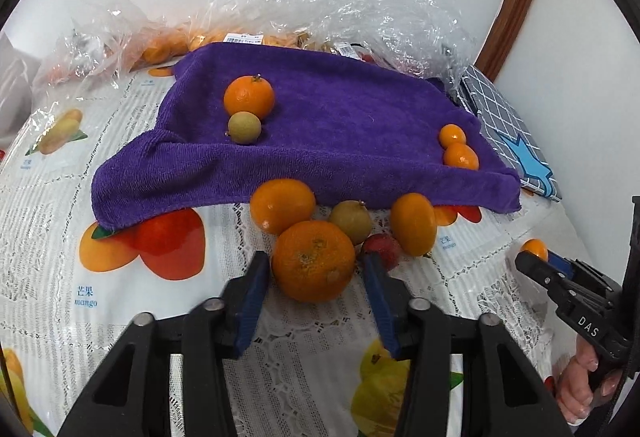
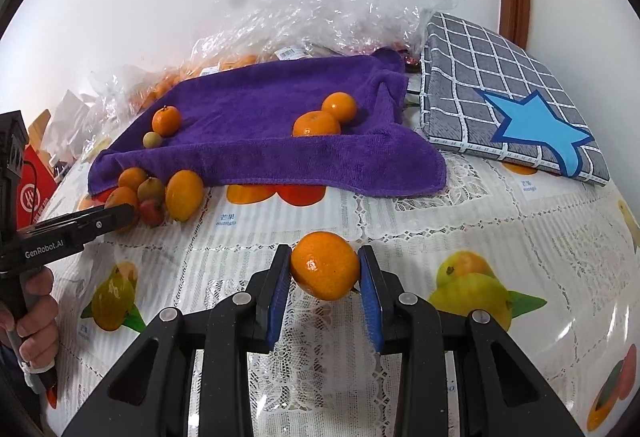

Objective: Organize fruits
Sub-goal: 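Grasp and lift another orange with the right gripper while the left approaches a large orange, then grasp a large orange with the left gripper while the right carries its orange over the purple towel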

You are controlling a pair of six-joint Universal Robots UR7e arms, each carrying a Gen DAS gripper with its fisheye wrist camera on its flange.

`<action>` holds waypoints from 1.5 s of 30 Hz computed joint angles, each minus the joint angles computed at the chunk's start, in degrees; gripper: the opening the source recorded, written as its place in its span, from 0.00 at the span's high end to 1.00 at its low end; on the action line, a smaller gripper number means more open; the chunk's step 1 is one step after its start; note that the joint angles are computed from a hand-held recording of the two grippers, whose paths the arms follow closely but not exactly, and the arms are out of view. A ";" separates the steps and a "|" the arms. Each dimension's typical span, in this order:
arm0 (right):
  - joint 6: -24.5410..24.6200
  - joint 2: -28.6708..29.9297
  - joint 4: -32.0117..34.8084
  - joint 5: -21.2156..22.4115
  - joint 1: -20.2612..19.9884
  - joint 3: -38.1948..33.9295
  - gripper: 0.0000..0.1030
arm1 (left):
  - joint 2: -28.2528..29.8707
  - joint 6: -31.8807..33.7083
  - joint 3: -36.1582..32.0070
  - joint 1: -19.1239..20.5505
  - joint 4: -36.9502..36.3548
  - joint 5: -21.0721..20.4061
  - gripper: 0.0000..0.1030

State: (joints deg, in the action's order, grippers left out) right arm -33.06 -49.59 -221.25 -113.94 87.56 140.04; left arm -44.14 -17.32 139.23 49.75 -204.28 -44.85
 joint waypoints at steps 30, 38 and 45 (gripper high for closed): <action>3.30 -2.65 3.08 -0.96 3.75 -1.16 0.68 | -8.56 -3.90 5.12 -4.52 -3.36 7.77 0.62; 4.94 -4.17 6.91 -1.59 5.85 -3.93 0.68 | -10.84 -3.72 3.14 -4.74 -0.20 8.98 0.62; 5.75 -4.84 9.71 -0.45 5.94 -7.17 0.68 | -12.37 -2.14 0.34 -3.33 2.13 9.53 0.62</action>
